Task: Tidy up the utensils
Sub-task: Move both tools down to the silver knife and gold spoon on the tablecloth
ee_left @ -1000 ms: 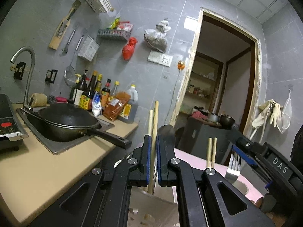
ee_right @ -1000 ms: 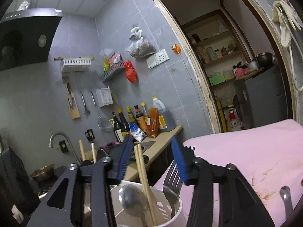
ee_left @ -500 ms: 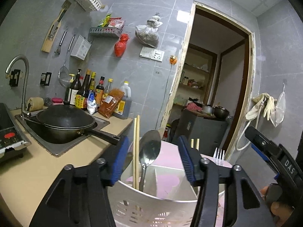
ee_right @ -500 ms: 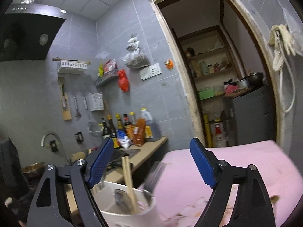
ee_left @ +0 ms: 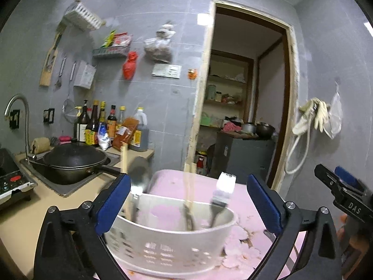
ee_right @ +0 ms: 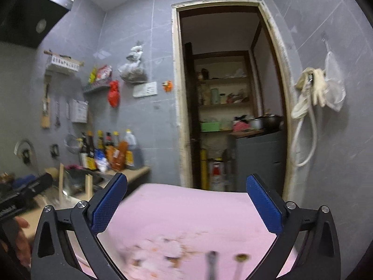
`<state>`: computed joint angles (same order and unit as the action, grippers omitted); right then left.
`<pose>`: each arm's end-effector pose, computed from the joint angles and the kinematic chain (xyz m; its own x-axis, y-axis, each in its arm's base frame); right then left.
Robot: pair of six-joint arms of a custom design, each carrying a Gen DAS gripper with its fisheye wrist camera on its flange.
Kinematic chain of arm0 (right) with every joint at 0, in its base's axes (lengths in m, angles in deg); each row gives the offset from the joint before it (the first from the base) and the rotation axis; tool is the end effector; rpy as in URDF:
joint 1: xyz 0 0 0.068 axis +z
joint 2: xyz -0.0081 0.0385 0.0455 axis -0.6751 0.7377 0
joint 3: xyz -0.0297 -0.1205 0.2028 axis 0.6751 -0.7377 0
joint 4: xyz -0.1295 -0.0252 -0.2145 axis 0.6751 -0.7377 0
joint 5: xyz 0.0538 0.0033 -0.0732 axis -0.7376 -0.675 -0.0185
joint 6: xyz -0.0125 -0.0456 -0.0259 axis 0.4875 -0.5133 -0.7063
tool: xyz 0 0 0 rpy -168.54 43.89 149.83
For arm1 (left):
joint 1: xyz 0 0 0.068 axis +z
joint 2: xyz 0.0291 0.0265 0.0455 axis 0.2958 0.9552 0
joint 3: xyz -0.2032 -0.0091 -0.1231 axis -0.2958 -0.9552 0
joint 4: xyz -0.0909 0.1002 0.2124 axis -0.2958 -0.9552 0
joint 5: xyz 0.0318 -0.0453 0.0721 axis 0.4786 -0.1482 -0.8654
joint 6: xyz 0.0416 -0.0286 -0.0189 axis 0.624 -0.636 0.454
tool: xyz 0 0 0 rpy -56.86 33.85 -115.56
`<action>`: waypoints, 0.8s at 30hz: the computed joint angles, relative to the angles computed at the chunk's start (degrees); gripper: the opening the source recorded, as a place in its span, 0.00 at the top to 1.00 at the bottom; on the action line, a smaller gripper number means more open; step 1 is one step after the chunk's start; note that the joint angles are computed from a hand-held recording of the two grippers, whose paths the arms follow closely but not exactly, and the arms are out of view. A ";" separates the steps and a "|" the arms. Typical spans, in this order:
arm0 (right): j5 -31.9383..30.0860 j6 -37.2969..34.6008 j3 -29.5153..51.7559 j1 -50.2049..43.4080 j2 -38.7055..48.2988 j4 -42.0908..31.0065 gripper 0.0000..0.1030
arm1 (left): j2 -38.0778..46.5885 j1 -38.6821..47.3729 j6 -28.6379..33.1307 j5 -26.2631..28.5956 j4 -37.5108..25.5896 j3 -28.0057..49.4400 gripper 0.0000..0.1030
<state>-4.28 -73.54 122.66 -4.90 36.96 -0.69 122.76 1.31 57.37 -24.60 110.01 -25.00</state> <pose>0.3040 0.2044 0.2025 -0.0511 0.0155 -0.9986 0.0578 0.9983 0.0125 0.3274 -0.0934 0.2089 -0.1650 -0.0922 -0.9820 0.2612 0.9560 -0.1337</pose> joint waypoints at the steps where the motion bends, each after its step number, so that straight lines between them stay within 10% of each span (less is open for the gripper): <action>1: 0.81 -0.46 -1.36 -0.30 -1.25 -0.38 0.00 | 0.18 -1.00 0.38 -0.57 0.04 -0.04 0.05; 14: -2.74 1.21 -12.50 -10.10 -11.59 -12.64 0.00 | 9.40 -12.63 2.39 -3.41 -9.21 8.81 0.05; 24: -20.64 8.00 -8.66 -19.78 -8.37 -25.93 0.13 | 26.06 -15.72 2.76 -0.96 -34.56 33.19 0.05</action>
